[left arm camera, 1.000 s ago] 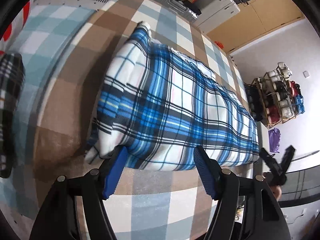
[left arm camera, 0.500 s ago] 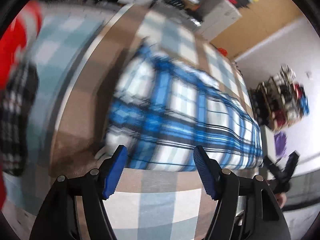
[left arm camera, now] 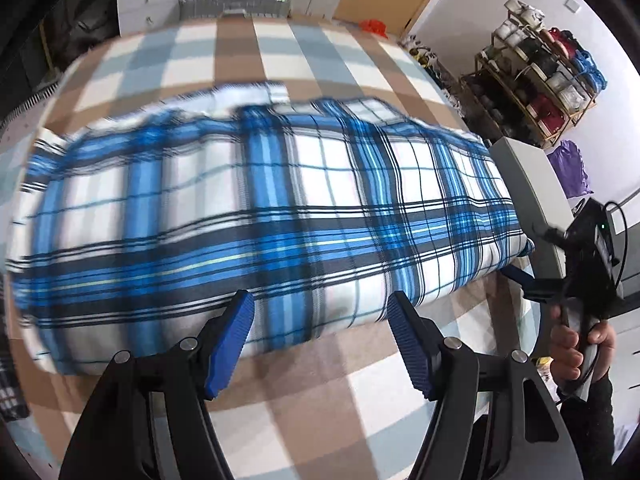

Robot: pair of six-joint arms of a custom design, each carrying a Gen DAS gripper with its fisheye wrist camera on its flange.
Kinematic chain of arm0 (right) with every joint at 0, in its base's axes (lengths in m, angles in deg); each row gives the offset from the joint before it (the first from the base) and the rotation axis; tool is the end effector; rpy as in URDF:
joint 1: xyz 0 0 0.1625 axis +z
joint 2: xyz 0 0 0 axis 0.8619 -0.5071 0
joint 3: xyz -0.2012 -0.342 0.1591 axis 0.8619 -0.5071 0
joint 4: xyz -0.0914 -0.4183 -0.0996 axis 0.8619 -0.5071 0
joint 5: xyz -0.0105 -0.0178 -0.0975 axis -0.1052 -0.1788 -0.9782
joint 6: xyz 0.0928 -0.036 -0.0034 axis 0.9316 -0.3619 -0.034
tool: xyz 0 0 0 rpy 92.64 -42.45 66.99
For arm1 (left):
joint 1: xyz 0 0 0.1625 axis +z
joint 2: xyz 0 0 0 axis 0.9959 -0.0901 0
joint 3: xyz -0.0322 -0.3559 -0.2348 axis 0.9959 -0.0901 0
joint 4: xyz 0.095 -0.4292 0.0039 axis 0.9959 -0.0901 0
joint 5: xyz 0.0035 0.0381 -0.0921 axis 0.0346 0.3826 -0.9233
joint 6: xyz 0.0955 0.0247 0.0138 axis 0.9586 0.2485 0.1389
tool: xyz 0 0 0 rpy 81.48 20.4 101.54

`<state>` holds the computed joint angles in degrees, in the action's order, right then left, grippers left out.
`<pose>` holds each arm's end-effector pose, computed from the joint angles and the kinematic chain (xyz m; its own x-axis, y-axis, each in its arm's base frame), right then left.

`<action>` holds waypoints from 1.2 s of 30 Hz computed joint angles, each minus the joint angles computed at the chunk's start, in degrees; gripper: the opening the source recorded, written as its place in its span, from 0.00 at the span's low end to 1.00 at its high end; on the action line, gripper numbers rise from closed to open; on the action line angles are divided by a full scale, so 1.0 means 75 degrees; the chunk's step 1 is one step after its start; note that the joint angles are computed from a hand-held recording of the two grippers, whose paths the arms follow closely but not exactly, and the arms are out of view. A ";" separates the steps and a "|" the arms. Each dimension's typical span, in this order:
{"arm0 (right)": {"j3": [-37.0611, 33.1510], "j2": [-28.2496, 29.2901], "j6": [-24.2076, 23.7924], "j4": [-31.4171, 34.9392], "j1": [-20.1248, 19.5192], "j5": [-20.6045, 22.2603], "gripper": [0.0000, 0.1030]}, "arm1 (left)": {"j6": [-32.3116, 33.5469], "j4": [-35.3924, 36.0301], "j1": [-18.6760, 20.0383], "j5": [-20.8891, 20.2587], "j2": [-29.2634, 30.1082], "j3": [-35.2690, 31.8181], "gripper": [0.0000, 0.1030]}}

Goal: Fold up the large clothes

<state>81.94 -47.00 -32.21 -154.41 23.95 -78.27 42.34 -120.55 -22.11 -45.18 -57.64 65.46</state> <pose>0.0715 -0.5832 0.2379 -0.8907 0.3609 -0.2766 0.4533 0.6573 -0.6020 -0.2608 -0.8839 0.1946 -0.8105 0.4272 -0.4007 0.4659 0.8849 0.0012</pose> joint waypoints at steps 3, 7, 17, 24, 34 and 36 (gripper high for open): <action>-0.0376 0.0308 0.0464 -0.0122 -0.0183 0.0487 1.00 | -0.0049 0.0168 0.0010 0.0113 0.0329 -0.0383 0.63; -0.0627 0.0597 0.0752 -0.0529 -0.0261 0.0701 1.00 | -0.0221 0.0390 0.0184 -0.0362 0.0506 -0.0782 0.62; -0.0506 0.0842 -0.0056 -0.1788 0.0033 -0.0049 0.13 | 0.0436 0.0319 -0.0016 0.0274 -0.0049 0.0207 0.63; -0.0208 0.0562 -0.0841 -0.2311 0.0412 -0.0348 0.10 | 0.0107 0.0957 -0.0015 0.0171 -0.0029 -0.0128 0.63; 0.1315 -0.0302 -0.1012 -0.3315 0.0314 -0.0754 0.06 | -0.0181 0.1559 0.0102 -0.0319 -0.0775 0.0736 0.63; 0.1550 -0.0533 -0.1003 -0.3198 0.0262 -0.0870 0.07 | -0.0177 0.1401 0.0067 -0.0192 -0.1011 0.1102 0.63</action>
